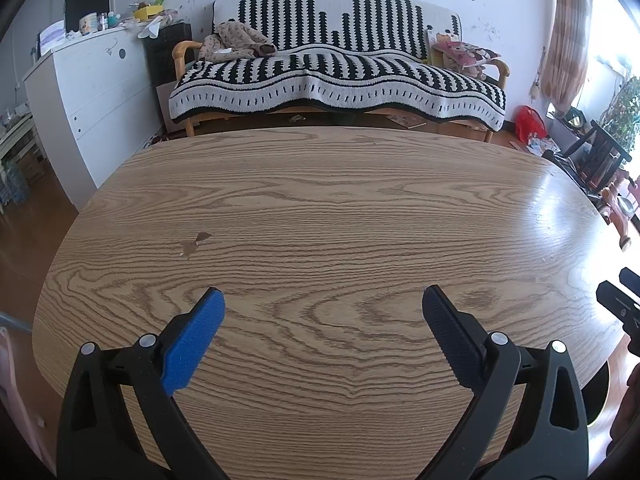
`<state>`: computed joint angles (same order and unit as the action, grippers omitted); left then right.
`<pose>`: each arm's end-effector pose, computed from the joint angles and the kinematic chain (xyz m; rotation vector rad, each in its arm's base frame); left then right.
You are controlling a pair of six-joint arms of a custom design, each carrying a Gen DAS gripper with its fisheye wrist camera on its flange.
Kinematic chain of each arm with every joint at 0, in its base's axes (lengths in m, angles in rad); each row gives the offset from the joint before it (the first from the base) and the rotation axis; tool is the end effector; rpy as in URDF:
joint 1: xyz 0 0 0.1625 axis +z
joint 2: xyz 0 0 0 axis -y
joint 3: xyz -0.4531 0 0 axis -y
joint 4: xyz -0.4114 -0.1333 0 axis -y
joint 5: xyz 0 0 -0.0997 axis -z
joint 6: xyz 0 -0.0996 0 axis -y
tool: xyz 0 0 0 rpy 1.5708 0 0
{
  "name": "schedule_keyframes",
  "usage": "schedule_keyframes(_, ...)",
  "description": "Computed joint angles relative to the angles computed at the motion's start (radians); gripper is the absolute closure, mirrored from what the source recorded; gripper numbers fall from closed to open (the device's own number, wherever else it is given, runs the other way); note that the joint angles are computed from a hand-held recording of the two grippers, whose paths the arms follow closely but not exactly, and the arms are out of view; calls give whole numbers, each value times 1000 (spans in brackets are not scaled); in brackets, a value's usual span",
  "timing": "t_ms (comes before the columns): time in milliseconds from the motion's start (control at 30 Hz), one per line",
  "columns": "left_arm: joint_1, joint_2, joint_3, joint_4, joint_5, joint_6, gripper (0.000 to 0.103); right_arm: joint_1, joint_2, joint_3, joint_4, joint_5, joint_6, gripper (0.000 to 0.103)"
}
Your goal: Collect trash
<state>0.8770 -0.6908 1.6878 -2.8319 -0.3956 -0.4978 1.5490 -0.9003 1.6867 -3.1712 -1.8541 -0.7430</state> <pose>-0.2609 -0.6659 0.0947 0.0205 2.1017 -1.0127 0.0900 -0.7123 0.2331 0.7248 -2.3497 0.8510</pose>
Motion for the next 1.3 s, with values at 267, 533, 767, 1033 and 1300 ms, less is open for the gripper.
schedule_keyframes(267, -1, -1, 1, 7, -1, -7, 7, 0, 0, 0, -2, 0, 0, 7)
schedule_keyframes(533, -1, -2, 1, 10, -1, -10, 7, 0, -1, 0, 0, 0, 0, 7)
schedule_keyframes(767, 2, -4, 2, 15, -4, -13, 7, 2, 1, -1, -1, -2, -1, 7)
schedule_keyframes(1033, 10, -13, 11, 20, -4, -18, 6, 0, 0, 0, -4, -1, -4, 7)
schedule_keyframes(1300, 11, -18, 6, 43, 3, -24, 6, -3, -1, 0, -3, 0, -6, 7)
